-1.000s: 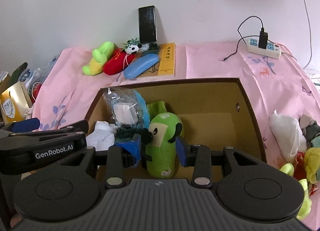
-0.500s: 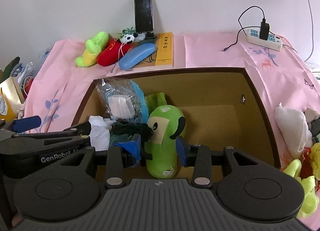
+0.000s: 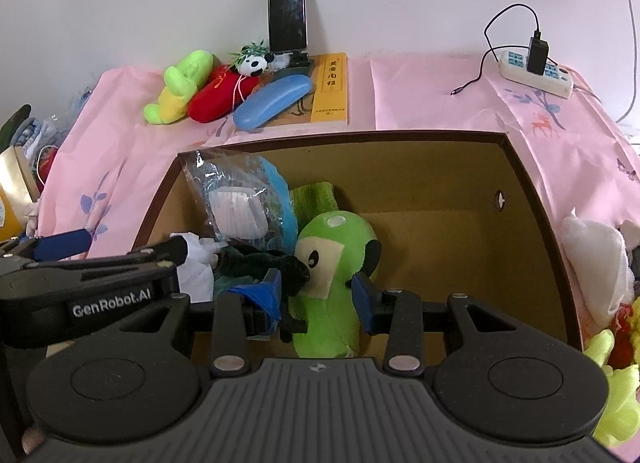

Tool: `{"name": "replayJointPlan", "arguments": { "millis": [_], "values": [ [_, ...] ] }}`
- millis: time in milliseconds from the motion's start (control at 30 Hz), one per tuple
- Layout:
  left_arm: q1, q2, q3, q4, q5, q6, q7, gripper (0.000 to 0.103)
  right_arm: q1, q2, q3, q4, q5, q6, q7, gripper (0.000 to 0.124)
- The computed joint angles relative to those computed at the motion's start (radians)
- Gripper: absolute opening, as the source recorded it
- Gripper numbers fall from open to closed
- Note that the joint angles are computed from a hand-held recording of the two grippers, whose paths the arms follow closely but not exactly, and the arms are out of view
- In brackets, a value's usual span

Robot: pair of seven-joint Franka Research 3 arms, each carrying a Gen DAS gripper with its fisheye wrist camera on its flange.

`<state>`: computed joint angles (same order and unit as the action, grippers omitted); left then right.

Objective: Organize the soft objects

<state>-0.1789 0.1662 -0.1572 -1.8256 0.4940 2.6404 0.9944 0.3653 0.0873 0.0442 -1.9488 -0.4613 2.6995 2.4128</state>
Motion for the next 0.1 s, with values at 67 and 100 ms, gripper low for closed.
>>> {"name": "replayJointPlan", "arguments": {
  "millis": [67, 100],
  "values": [
    [-0.002, 0.001, 0.002, 0.000, 0.011, 0.006, -0.004, 0.094, 0.000, 0.000, 0.000, -0.002, 0.002, 0.003, 0.001, 0.022],
    [-0.003, 0.002, 0.002, 0.002, 0.013, 0.005, -0.005, 0.094, 0.000, 0.000, -0.001, -0.002, -0.001, 0.004, 0.006, 0.022]
  ]
}}
